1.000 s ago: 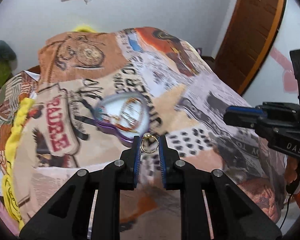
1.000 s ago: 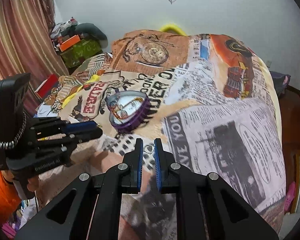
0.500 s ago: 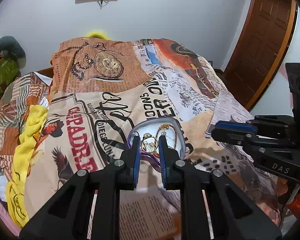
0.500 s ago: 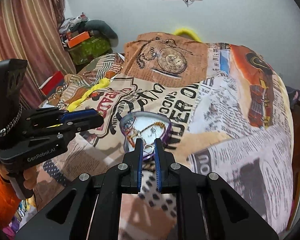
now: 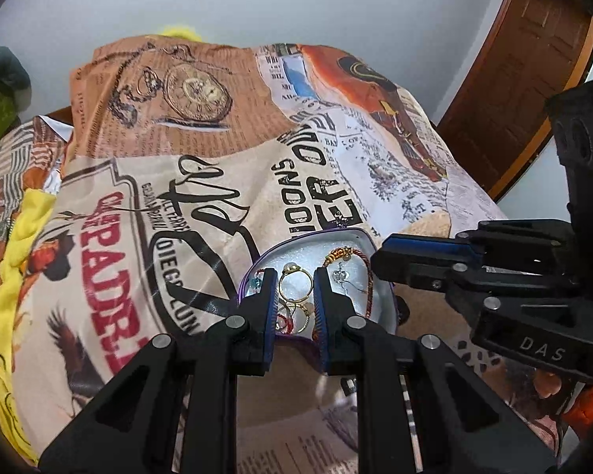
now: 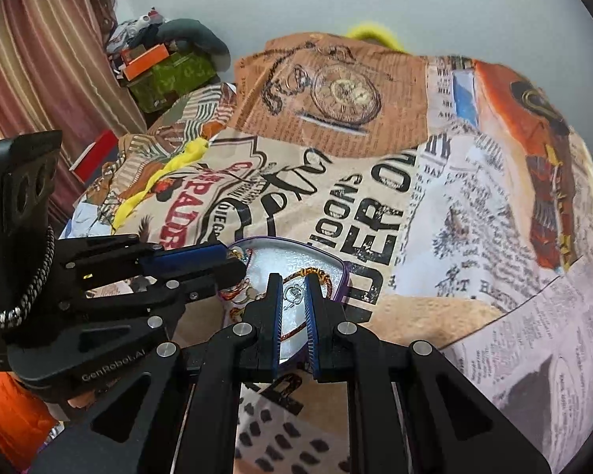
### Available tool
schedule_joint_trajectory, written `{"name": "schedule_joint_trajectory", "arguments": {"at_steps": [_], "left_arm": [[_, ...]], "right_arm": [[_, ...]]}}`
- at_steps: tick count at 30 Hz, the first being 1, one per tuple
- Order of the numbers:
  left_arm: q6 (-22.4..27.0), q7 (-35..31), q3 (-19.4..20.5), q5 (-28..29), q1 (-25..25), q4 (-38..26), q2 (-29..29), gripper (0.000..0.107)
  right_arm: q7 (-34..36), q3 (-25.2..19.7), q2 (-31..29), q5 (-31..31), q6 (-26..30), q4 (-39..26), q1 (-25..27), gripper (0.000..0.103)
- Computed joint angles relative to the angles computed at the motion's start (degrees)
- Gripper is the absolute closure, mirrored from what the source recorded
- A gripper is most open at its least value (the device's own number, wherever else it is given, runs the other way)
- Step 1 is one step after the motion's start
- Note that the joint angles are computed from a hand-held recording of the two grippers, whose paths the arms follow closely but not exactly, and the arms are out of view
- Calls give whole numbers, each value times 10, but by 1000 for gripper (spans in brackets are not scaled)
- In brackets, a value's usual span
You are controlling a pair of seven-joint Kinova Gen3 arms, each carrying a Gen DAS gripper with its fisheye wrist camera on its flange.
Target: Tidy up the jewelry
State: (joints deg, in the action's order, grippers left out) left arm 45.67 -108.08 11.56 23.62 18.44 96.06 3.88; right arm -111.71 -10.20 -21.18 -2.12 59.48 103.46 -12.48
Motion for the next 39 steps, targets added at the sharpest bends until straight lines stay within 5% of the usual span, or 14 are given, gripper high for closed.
{"name": "schedule_joint_trajectory", "arguments": {"at_steps": [13,20,29,36,39], "left_arm": [[3,-5,-4,6,-5,0,-15,91],[2,4,-13,-5,-2,9,-77,91],[-27,-12,-59,31,20,44,-254,89],[-75,37,-46,-3,33,81,-400,62],[-93,75,-25,-29,16,97,-461,33]], "right_arm": [[18,37,14,-46,9,-4,-1,85],[-25,-15,-21,3,34,-35,16,85],[-96,-134,-132,81,68,-115,78,85],[-96,-223,-253,96,81,-189,198,83],[-94,-228,-298,83,80,-205,234,62]]}}
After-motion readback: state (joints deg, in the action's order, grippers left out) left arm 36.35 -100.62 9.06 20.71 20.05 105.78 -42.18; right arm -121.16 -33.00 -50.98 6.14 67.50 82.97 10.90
